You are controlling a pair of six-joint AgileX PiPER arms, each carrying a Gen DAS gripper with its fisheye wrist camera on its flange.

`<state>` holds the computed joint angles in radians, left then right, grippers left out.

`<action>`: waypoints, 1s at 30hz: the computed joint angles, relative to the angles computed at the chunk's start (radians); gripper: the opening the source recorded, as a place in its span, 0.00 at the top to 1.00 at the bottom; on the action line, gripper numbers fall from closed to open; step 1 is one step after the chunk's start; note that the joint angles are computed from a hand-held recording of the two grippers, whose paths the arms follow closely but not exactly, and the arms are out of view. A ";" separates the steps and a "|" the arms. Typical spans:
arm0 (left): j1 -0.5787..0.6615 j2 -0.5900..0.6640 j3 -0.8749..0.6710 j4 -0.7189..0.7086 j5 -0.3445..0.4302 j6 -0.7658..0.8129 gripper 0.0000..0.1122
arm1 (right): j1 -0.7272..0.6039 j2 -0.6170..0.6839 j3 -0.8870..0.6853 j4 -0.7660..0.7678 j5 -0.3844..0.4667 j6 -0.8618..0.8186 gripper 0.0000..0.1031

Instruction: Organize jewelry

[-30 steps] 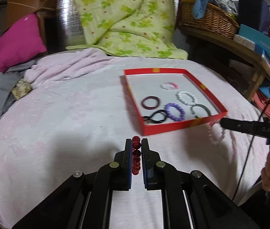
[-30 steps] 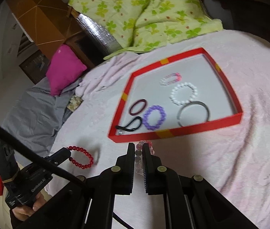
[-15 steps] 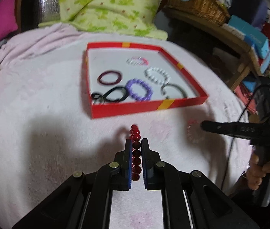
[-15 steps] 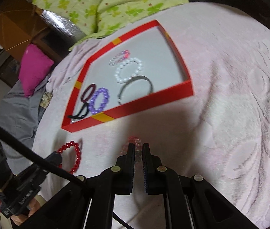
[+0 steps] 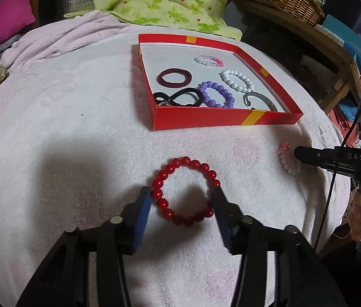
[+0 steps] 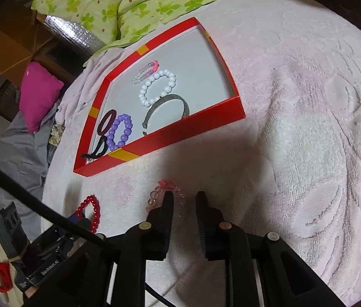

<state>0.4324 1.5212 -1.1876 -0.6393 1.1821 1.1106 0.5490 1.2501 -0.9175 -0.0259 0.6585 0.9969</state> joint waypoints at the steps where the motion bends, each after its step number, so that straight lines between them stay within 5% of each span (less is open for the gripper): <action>1: -0.004 0.001 -0.003 0.002 -0.001 -0.002 0.50 | 0.004 0.006 -0.004 -0.011 0.003 0.001 0.79; 13: -0.022 -0.029 0.043 0.005 -0.065 0.058 0.49 | 0.124 0.041 -0.049 -0.252 0.091 0.100 0.91; 21: -0.003 -0.023 0.046 -0.030 -0.046 0.110 0.88 | 0.094 -0.075 0.029 -0.275 0.061 0.150 0.91; 30: 0.030 -0.040 0.007 -0.100 0.008 0.112 0.95 | 0.058 -0.152 0.067 -0.230 -0.022 0.150 0.91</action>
